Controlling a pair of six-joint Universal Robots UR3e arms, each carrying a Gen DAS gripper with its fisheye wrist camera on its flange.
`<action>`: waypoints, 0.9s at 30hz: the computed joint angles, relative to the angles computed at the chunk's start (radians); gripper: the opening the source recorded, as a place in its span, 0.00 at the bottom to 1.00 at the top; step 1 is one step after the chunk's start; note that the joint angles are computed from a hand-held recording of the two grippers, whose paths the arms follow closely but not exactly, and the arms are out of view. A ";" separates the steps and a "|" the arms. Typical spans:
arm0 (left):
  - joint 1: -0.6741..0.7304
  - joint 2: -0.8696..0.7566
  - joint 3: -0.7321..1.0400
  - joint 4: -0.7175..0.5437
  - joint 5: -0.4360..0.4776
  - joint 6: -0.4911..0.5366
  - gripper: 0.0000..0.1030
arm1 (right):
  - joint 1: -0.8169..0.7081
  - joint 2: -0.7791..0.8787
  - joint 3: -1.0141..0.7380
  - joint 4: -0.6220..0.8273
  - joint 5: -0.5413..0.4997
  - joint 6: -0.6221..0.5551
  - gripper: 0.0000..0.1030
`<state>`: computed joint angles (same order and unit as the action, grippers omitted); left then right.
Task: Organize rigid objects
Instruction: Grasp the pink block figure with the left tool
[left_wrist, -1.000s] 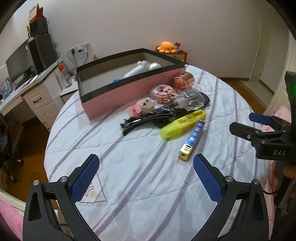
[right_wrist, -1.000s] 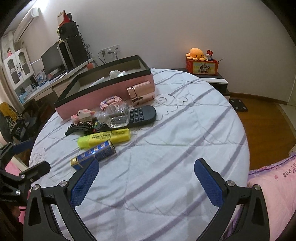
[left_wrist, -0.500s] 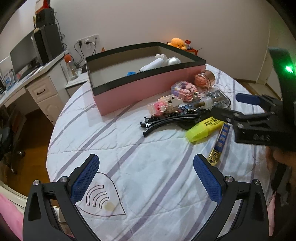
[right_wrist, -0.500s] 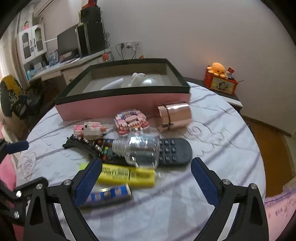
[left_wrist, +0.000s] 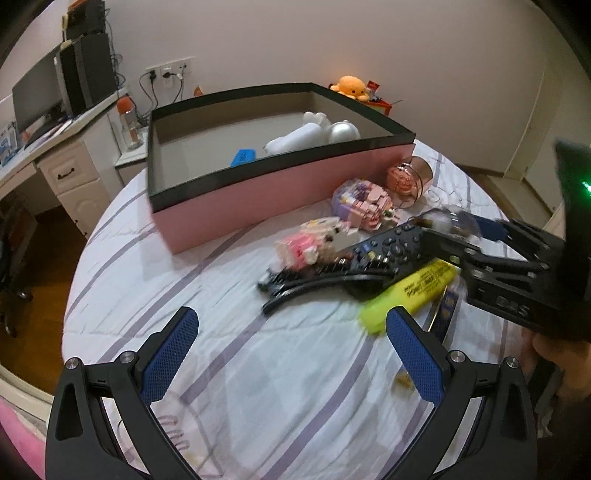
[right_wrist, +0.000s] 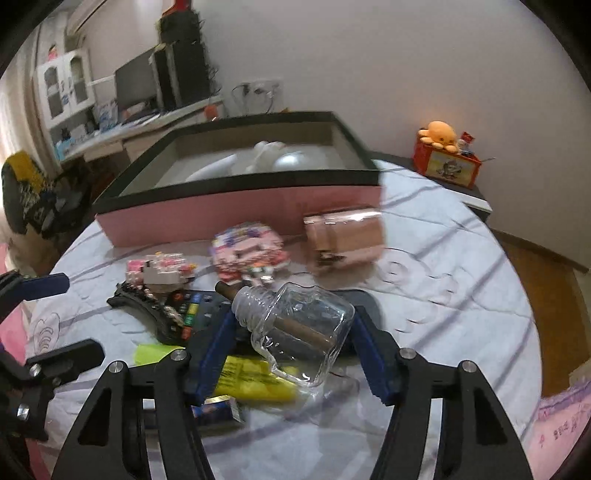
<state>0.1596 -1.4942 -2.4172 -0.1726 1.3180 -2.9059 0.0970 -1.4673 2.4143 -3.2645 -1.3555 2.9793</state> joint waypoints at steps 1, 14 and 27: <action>-0.015 -0.023 0.020 0.007 0.006 -0.014 1.00 | -0.033 -0.025 0.033 -0.008 0.027 -0.004 0.63; -0.134 -0.302 0.285 0.005 0.122 -0.225 1.00 | -0.229 -0.139 0.200 -0.039 0.225 -0.049 0.63; -0.144 -0.327 0.246 0.102 0.084 -0.110 0.60 | -0.223 -0.111 0.173 -0.012 0.224 -0.049 0.63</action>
